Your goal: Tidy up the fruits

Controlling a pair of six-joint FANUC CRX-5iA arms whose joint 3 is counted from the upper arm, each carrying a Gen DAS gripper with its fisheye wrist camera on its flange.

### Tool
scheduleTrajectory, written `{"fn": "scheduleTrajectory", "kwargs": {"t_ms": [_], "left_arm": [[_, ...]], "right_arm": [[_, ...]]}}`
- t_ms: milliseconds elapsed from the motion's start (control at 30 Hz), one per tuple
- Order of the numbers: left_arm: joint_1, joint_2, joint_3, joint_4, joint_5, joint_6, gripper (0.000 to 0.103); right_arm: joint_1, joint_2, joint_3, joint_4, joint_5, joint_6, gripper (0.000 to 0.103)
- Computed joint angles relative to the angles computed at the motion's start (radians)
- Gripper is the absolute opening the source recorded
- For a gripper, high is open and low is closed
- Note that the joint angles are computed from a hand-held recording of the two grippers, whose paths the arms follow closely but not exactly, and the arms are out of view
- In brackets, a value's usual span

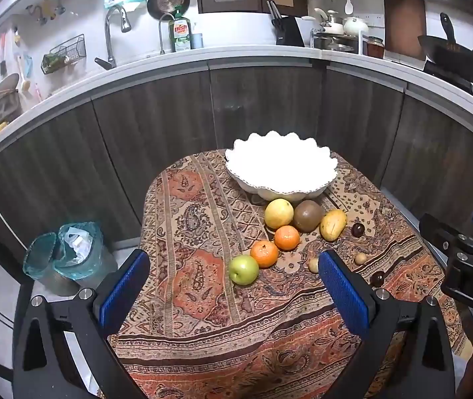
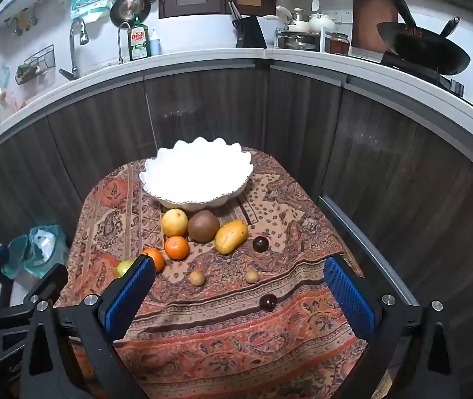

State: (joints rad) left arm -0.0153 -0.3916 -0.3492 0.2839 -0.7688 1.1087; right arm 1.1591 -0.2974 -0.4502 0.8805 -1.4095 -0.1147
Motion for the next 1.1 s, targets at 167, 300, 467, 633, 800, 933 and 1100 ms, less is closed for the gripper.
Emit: {"fn": "scheduleTrajectory", "kwargs": {"t_ms": [167, 300, 467, 633, 800, 933, 1100], "left_arm": [[0.028, -0.015, -0.017, 0.042, -0.006, -0.041, 0.103], [0.031, -0.017, -0.016, 0.049, -0.007, -0.049, 0.103], [0.033, -0.020, -0.019, 0.061, -0.003, -0.060, 0.103], [0.034, -0.026, -0.030, 0.073, 0.007, -0.073, 0.103], [0.033, -0.027, -0.031, 0.073, 0.011, -0.071, 0.103], [0.033, -0.027, -0.030, 0.073, 0.010, -0.072, 0.103], [0.032, -0.029, -0.028, 0.072, 0.013, -0.071, 0.103]], "right_arm": [[-0.001, -0.001, -0.002, 0.002, 0.003, -0.001, 0.102], [0.003, 0.000, 0.000, 0.009, -0.006, -0.002, 0.102], [0.011, -0.003, -0.002, 0.015, -0.015, -0.006, 0.102], [0.013, -0.003, -0.002, 0.018, -0.018, -0.008, 0.103], [0.016, -0.007, -0.004, 0.021, -0.024, -0.008, 0.102], [0.018, -0.009, -0.005, 0.023, -0.030, -0.007, 0.103], [0.019, -0.009, -0.005, 0.023, -0.030, -0.007, 0.102]]}}
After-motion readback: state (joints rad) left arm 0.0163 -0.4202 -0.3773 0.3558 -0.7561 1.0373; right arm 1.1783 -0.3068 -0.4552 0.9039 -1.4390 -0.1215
